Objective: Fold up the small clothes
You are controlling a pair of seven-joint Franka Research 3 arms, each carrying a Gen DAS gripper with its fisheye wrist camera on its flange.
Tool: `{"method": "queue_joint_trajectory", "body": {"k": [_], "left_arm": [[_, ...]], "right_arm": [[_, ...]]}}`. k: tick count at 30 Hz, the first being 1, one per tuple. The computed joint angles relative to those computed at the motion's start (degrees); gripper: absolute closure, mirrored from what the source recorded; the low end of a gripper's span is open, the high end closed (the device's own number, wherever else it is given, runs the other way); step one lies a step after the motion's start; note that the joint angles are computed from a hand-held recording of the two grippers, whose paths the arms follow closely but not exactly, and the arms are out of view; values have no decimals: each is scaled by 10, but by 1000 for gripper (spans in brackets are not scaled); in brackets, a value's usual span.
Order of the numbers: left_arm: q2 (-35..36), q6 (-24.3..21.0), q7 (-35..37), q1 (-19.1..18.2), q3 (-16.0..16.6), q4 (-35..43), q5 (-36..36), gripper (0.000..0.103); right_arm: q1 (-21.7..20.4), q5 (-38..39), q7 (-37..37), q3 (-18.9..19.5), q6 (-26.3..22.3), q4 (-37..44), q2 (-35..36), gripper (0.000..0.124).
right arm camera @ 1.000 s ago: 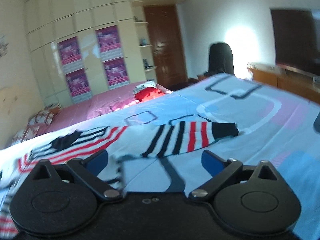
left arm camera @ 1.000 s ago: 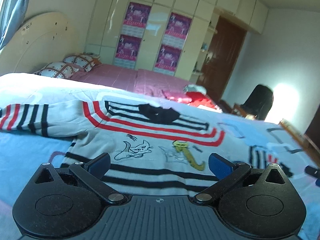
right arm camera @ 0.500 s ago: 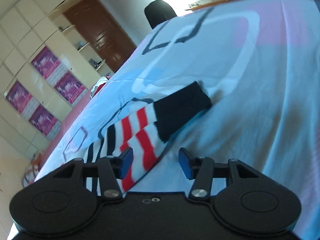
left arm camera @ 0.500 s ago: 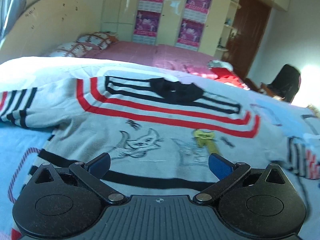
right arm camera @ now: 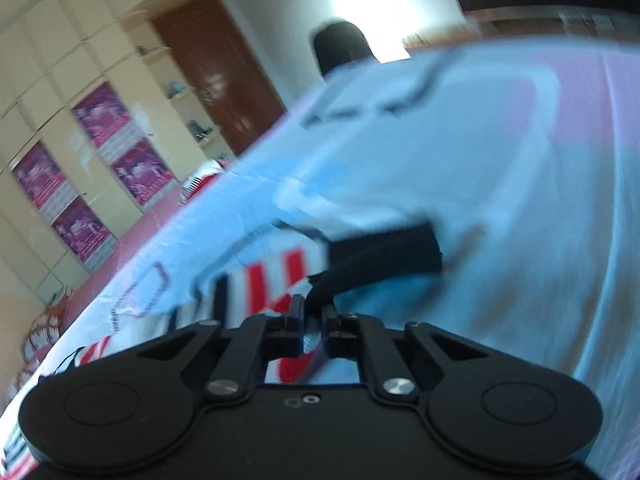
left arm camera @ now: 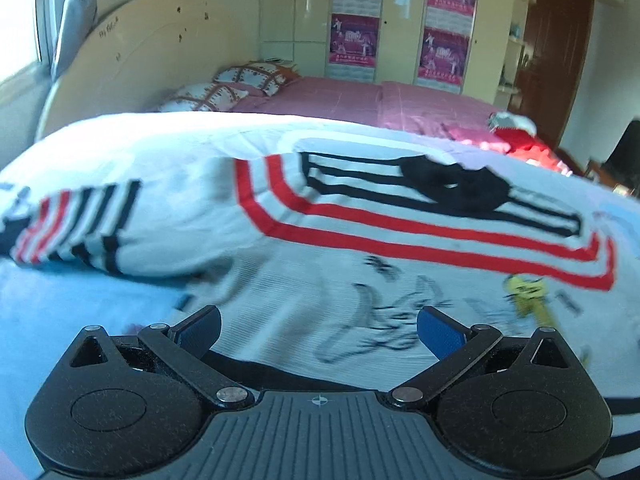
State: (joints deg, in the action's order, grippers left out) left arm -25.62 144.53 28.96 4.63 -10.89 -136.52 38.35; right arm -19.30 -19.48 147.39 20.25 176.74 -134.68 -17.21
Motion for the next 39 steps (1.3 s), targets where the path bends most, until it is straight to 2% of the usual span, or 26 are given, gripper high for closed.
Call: {"method": "queue_joint_trajectory", "body": {"k": [5, 7, 14, 16, 20, 22, 24, 25, 26, 27, 28, 30, 31, 33, 34, 36, 39], "left_arm": [[-14, 21, 14, 16, 18, -20, 16, 0], [-17, 43, 26, 19, 30, -32, 7, 0], [-47, 107, 62, 53, 59, -83, -25, 0], [-60, 118, 76, 63, 69, -98, -39, 0], [-91, 133, 107, 80, 84, -128, -71, 0], [-101, 138, 121, 86, 91, -138, -88, 0], [-104, 142, 134, 93, 95, -144, -103, 0], [-104, 142, 145, 92, 98, -144, -111, 0], [-101, 148, 162, 84, 108, -145, -123, 0], [-98, 162, 178, 74, 118, -146, -139, 1], [-97, 177, 196, 59, 133, -149, -160, 2], [-72, 203, 242, 11, 164, -137, -208, 51], [-54, 215, 253, -26, 189, -127, -223, 53], [-24, 257, 269, -126, 263, -110, -252, 53], [-6, 274, 310, -176, 293, -98, -305, 53], [34, 293, 447, -276, 346, -65, -469, 53], [101, 272, 511, -417, 449, 0, -543, 53]], "right_arm": [[-25, -67, -5, 64, 0, 56, -2, 116], [-12, -85, -10, 78, -7, 87, 10, 116], [131, -112, -96, 74, -47, 205, 107, 116], [185, -65, -168, 69, -57, 234, 144, 116], [252, 12, -282, 78, -94, 280, 206, 115], [282, 6, -305, 78, -132, 302, 236, 114], [305, 7, -322, 73, -161, 308, 249, 94], [321, -27, -306, 59, -153, 304, 248, 86], [331, -36, -312, 53, -150, 301, 241, 70], [332, -15, -329, 52, -133, 288, 228, 68], [332, 13, -340, 49, -102, 268, 212, 68], [337, 49, -350, 36, -87, 245, 184, 70], [341, 37, -322, 24, -90, 233, 165, 71], [347, 28, -281, 5, -98, 217, 140, 72], [349, 23, -264, -5, -99, 205, 127, 72], [346, -7, -214, -18, -102, 185, 104, 72], [354, -3, -197, -47, -111, 152, 71, 72]]}}
